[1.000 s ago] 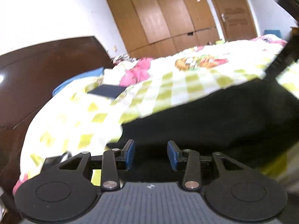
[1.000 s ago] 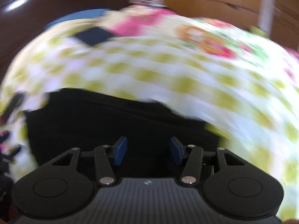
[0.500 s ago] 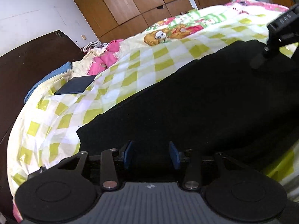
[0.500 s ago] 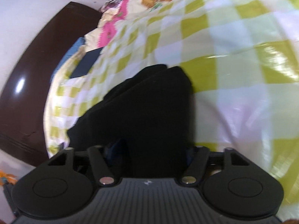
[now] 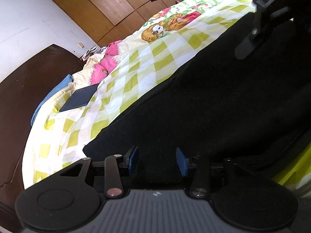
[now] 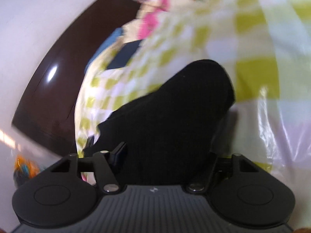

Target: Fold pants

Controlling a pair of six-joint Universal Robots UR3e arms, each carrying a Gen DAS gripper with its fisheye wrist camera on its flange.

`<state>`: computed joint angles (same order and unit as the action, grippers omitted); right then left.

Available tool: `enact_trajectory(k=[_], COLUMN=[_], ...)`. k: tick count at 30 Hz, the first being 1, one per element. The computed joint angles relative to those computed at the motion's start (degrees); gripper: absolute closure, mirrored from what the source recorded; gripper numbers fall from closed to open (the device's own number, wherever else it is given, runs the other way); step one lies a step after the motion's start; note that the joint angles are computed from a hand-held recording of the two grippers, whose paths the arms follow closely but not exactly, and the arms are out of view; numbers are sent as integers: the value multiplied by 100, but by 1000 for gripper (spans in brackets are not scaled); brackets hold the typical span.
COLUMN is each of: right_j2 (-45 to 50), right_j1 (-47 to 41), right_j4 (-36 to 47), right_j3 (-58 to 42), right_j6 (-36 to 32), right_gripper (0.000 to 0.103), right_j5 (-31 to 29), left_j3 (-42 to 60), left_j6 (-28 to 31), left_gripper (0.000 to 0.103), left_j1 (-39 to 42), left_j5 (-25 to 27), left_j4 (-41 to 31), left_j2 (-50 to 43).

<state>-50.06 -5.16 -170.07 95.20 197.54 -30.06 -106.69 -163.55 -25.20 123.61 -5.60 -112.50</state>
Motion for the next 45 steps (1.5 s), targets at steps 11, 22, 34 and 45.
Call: enact_trajectory(k=[11, 22, 34, 45], right_j2=[-2660, -4884, -5590, -2964], right_j1=[-1724, -3788, -4355, -2702], right_j4=[2009, 6434, 6072, 7405], right_j3=[2623, 2618, 2967, -915], right_j6=[-1910, -5312, -5478, -7810], right_gripper=[87, 65, 50, 50], right_j5=[744, -535, -441, -1440], left_j3=[511, 1635, 2147, 3226], left_j6=[78, 475, 802, 1389], left_gripper=[51, 46, 44, 43], left_j1=[-693, -1162, -1375, -1310], left_j5=[-337, -685, -371, -1207], left_j4=[-364, -745, -517, -648], left_j2=[-216, -754, -1408, -1734])
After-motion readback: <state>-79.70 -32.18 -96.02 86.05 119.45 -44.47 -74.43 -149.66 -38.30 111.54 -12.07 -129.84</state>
